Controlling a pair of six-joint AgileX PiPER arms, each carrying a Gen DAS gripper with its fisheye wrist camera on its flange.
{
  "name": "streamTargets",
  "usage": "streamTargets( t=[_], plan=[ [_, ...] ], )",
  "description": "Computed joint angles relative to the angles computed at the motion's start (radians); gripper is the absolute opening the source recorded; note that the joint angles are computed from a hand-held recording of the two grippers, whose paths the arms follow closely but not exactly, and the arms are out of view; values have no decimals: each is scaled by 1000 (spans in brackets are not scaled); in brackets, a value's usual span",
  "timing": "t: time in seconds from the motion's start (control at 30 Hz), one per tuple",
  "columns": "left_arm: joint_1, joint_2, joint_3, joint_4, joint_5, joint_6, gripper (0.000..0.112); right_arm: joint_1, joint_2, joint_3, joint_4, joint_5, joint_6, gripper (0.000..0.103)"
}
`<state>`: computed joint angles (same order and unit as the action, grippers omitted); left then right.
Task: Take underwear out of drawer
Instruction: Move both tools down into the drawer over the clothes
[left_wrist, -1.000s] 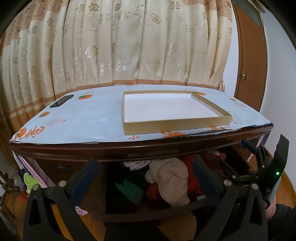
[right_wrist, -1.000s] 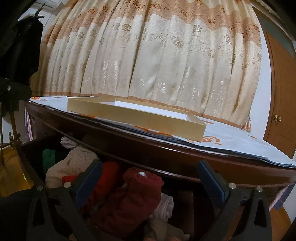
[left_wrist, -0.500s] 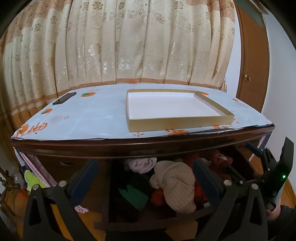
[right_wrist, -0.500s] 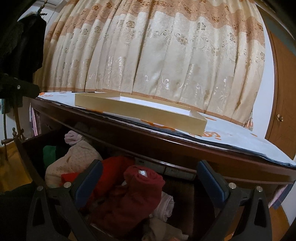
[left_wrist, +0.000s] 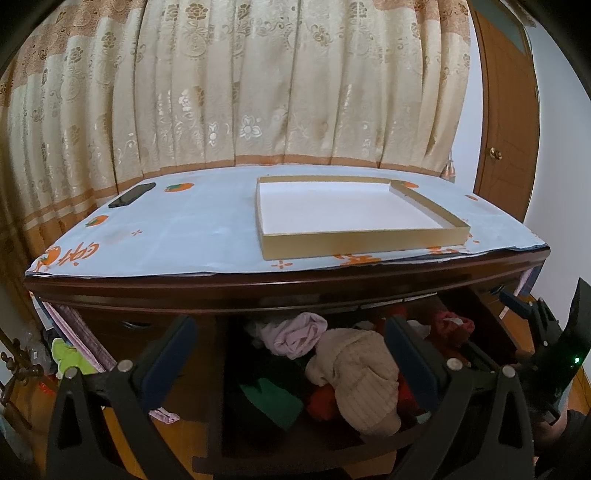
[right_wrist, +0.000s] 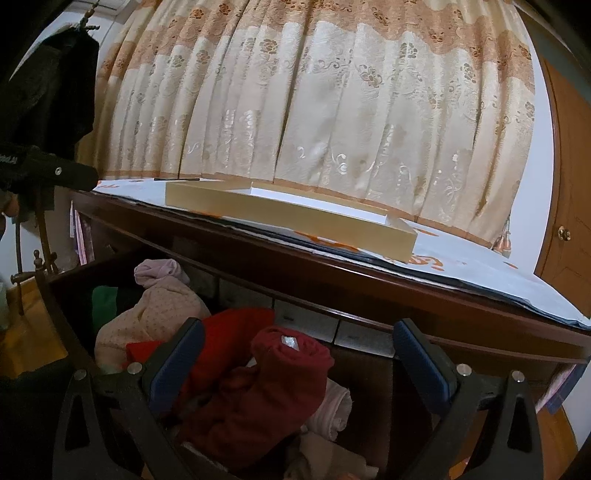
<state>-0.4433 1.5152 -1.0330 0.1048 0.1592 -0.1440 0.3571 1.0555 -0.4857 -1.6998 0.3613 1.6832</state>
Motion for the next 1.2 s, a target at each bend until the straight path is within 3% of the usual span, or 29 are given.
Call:
streamTargets(
  t=[0.57,0.73,0.9,1.2],
  plan=[
    [19,-11,18,-89,-5,97,103,-6,-90,0,388,-48,-399,102],
    [18,-11,18,-82,-4,92,103,14,-84,-7,398,-29,-411,102],
    [17,-9,18,-85,-5,91,103,1,-82,-22,502,-25,-528,102],
    [30,-19,37,-122,-15,135,103,-47,-88,-29,642,-80,-672,102]
  ],
)
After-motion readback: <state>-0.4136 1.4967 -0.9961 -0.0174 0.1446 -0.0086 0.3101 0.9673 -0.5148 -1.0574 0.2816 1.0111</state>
